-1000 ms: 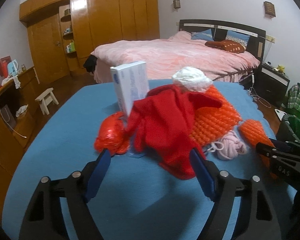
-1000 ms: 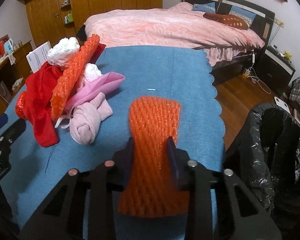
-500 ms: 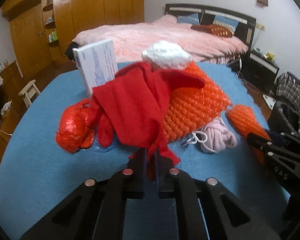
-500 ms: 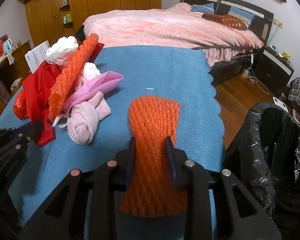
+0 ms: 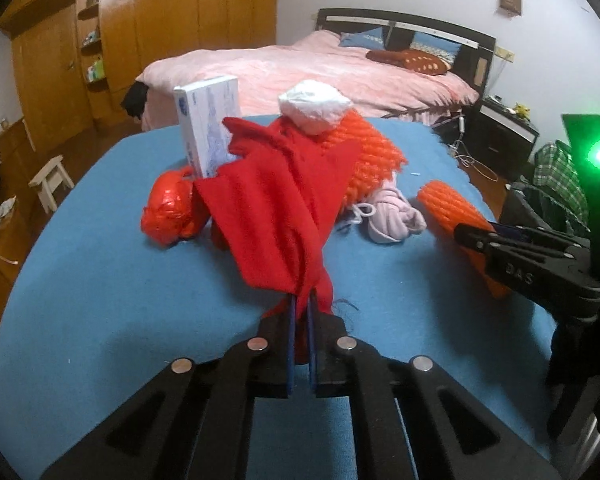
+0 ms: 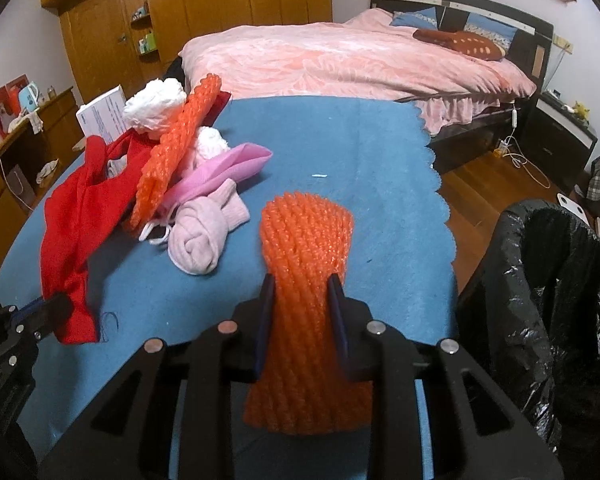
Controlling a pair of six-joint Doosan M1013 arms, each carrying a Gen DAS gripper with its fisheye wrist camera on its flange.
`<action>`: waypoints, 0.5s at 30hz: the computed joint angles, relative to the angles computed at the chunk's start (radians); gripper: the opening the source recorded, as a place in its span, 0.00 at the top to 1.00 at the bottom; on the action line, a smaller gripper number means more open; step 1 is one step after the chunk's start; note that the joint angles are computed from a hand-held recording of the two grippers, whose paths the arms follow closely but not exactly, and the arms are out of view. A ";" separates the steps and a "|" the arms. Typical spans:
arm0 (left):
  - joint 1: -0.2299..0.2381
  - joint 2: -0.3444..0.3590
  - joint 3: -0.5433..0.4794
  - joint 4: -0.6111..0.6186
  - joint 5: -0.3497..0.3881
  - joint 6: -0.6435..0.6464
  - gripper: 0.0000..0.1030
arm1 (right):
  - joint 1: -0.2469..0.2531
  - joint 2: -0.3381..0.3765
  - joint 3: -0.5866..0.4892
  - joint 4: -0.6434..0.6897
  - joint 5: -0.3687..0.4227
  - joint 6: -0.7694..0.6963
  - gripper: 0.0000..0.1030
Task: Collect trash
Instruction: 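Grasp the red cloth with the left tool while the right tool holds the mesh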
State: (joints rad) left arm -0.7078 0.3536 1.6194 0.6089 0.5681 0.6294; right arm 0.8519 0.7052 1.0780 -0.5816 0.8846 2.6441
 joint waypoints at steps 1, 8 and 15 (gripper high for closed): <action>0.001 0.004 -0.006 0.004 0.001 -0.009 0.80 | 0.000 0.000 -0.001 0.001 0.000 -0.001 0.75; 0.002 0.019 -0.031 0.193 0.008 -0.187 0.47 | 0.002 -0.004 0.004 -0.003 -0.002 0.012 0.75; 0.006 0.040 -0.051 0.204 0.007 -0.179 0.92 | 0.005 -0.009 0.003 -0.009 -0.007 -0.006 0.75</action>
